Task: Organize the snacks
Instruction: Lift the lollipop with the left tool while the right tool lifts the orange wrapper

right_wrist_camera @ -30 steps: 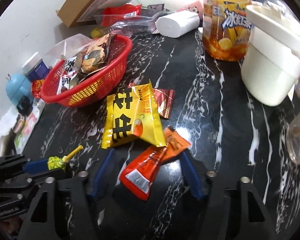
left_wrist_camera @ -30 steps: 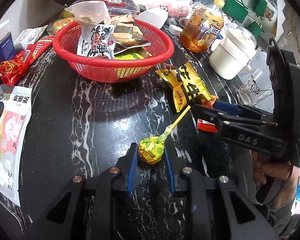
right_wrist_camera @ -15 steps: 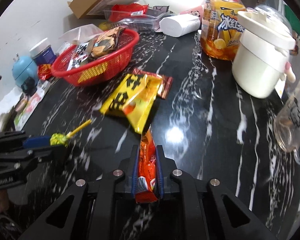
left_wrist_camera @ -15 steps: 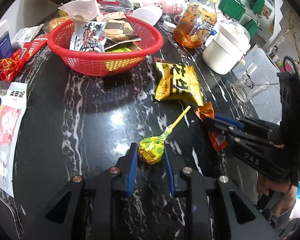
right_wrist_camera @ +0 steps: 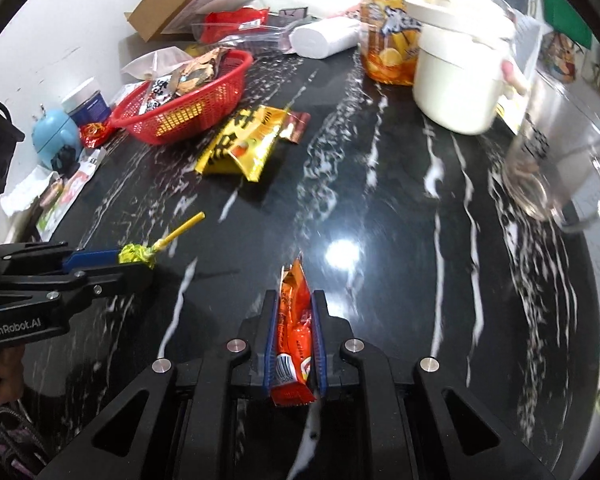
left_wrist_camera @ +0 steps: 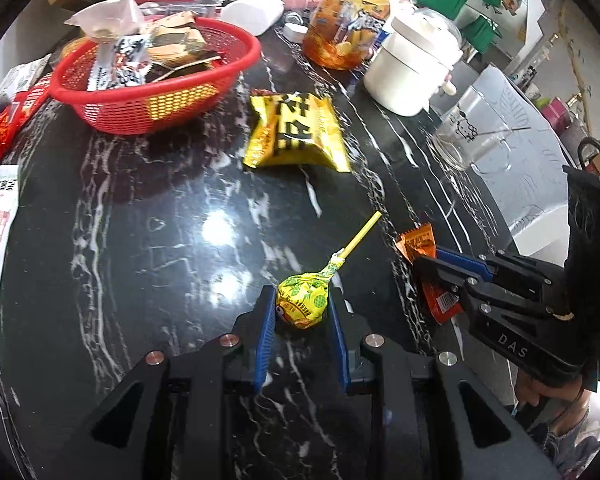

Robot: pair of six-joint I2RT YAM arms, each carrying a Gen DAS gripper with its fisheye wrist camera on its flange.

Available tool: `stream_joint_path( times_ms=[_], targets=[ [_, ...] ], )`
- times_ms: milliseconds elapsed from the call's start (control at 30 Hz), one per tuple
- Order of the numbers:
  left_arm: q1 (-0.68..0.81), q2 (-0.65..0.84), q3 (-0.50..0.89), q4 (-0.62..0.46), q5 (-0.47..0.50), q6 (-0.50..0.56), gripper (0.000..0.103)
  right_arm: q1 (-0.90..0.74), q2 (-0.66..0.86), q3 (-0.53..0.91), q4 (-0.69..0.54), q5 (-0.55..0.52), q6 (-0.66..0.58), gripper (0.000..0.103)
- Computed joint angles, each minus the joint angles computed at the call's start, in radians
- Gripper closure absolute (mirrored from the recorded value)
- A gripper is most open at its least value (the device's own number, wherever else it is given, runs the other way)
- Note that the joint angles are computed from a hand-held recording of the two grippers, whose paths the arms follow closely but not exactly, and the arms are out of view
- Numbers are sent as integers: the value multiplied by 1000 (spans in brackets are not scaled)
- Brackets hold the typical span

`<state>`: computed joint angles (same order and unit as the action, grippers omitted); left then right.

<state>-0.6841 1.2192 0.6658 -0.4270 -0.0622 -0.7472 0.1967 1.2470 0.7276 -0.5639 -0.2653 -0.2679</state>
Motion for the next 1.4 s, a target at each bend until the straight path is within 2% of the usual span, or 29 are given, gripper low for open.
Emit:
stream_joint_path(
  times_ms=[67, 367, 500, 733, 1000, 1400],
  targets=[
    [-7, 18, 8, 5, 4, 0, 78, -19, -13, -12, -14, -10, -9, 83],
    [-20, 26, 25, -6, -9, -6, 78, 7, -48, -54, 37, 34, 5, 84],
    [-19, 13, 20, -11, -12, -9, 78, -28, -44, -55, 41, -20, 2, 88],
    [-40, 8, 37, -24, -23, -11, 78, -83, -45, -48, -10, -103, -10, 88],
    [-63, 6, 58, -26, -20, -11, 78, -106, -96, -57, -45, -120, -20, 88],
    [-77, -53, 98, -57, -75, -8, 78, -68, -166, 6, -100, -144, -21, 88]
  ],
)
